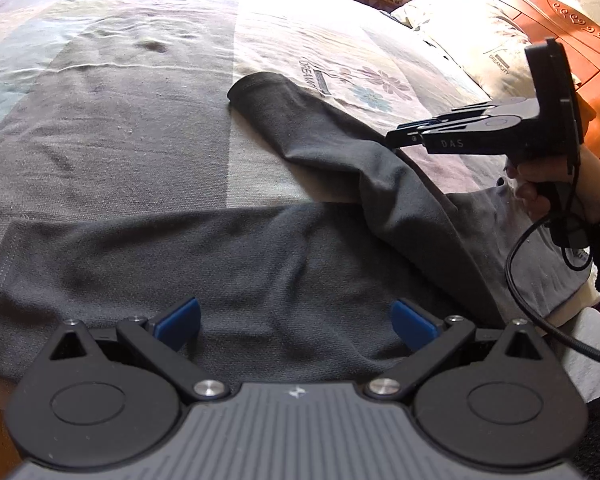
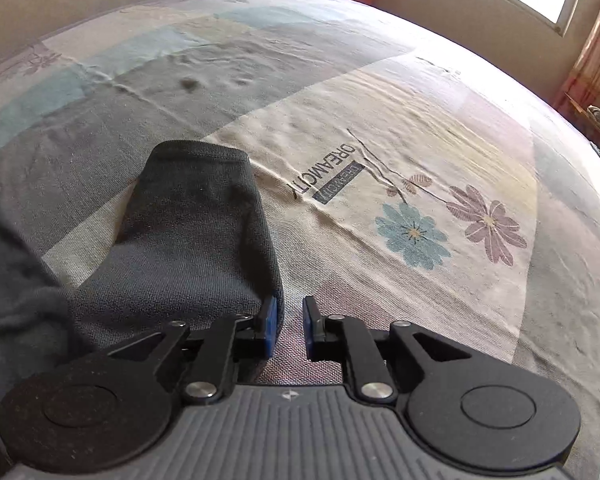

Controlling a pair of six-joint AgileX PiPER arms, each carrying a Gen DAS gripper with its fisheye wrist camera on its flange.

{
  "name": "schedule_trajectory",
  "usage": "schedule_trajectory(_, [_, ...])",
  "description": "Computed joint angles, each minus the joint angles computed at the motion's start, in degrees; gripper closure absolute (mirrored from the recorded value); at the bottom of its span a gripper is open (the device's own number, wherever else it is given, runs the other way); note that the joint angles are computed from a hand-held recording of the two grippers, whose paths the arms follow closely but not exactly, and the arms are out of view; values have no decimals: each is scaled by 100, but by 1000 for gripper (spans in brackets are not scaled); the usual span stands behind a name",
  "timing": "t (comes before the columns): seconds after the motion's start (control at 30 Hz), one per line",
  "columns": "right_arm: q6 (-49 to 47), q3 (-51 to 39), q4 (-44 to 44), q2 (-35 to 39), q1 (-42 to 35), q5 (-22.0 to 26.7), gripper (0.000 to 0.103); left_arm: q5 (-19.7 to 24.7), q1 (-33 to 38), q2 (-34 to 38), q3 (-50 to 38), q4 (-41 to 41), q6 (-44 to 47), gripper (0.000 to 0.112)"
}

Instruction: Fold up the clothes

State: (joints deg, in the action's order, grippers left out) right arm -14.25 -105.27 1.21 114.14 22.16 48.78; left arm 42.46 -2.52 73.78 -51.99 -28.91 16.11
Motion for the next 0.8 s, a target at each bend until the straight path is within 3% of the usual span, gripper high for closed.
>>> schedule_trajectory(0.17, [-54,820,-70,-725,149,-509,65,176,358,121,-155,-783,531,11])
schedule_trajectory(0.37, [-116,2102,409,-1808,84,-1099,50,879,963,1103,-793,-2769,1584,11])
schedule_trajectory(0.47, [-66,2660,726,-2240,-91,-1223,48,1302,1112,2000,-1215,-3772,1730,11])
schedule_trajectory(0.57, [152,3016,661,-2524,-227,-1229,47,1405,1101,2802,-1463,-4506,1555,11])
schedule_trajectory(0.8, [294,3531,716,-2964,-715,-1320,46,1052,820,3439,-1861,-5338,1703,10])
